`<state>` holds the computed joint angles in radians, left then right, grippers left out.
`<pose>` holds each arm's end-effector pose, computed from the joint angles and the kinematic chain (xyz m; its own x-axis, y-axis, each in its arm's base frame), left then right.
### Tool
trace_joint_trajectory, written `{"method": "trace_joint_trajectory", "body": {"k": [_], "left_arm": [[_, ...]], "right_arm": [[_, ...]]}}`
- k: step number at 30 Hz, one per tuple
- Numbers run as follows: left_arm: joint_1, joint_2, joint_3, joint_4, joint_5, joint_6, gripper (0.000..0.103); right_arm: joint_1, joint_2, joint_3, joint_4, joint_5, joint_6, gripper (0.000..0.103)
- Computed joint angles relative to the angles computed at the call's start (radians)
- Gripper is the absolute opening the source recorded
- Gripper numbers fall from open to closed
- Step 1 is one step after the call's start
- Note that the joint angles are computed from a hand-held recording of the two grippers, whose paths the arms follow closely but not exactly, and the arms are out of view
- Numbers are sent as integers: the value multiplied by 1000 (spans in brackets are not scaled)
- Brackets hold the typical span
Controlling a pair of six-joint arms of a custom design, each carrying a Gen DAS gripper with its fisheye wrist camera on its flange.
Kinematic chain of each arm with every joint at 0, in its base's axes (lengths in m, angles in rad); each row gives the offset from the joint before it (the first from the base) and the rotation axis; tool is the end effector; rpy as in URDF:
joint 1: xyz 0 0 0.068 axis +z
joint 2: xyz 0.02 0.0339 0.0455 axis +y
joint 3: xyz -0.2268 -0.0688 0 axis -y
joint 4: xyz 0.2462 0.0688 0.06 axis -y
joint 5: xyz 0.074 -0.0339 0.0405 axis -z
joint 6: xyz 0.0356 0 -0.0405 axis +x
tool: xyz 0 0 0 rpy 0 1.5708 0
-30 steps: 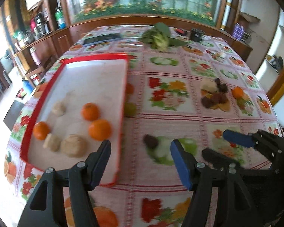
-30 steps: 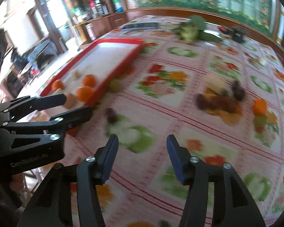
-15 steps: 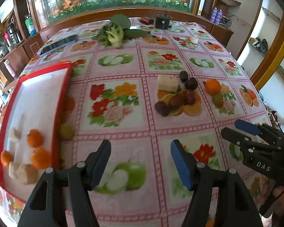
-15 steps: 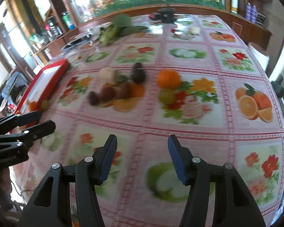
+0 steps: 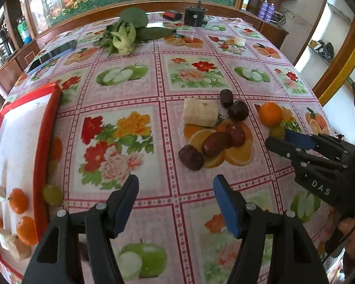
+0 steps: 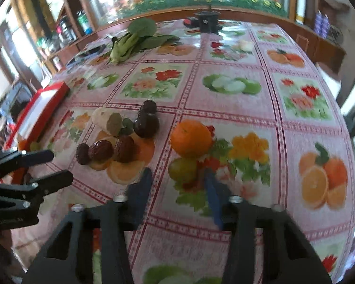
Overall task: Organize fruits
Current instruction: 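Grasp a dark brown date with the left gripper while the right grasps a small green fruit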
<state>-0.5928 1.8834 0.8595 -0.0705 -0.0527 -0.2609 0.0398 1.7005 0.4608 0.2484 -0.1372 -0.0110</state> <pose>0.2658 -0.1768 0.0529 -0.8508 0.2626 -0.4551 0.3296 0.9413 -0.0731 0.2456 0.0147 0.0336 -0.8348 -0.0441 -0.5488 -0.1234 0.9864 0.1084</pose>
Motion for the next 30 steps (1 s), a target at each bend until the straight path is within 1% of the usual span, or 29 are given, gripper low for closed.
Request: {"method": "trace_joint_trajectory", "body": {"k": [2,4,5,6,8,10,11,12,14,18,21,25,30], "left_arm": [[5,21,17,9,11,7,68],[15,46,40,11,30,6,68],[21,61,54,10,40,0,67],[26,73,65,9,51,-4,62],[24,90,80,11,53,-6,59],[16,98,84,26,51,10,53],[10,102,84,36,40,19,48],[10,107,85,47,40,29,39],[14,110,81,70,59,42,28],[30,105,57,113,94,33,28],[37,99,45,123,113,28,28],[36,74,13,127,113,11,28],[27,34,-39,135,105,-6,28]], "right_arm": [[-10,7,-5,22,-2,-19,26],[-38,11,-10,31,-38,-17,25],[-54,11,-12,33,-61,-14,25],[-57,11,-13,34,-67,-13,25],[-53,6,-20,40,-63,-15,25],[-53,4,-22,43,-64,-13,25],[-55,5,-22,44,-68,-11,25],[-56,4,-23,44,-71,-8,25],[-58,5,-23,49,-73,-7,25],[-49,6,-24,56,-62,-4,25],[-44,5,-26,58,-56,-1,25],[-44,-3,-30,53,-55,7,25],[-44,-49,-63,40,-50,18,25]]}}
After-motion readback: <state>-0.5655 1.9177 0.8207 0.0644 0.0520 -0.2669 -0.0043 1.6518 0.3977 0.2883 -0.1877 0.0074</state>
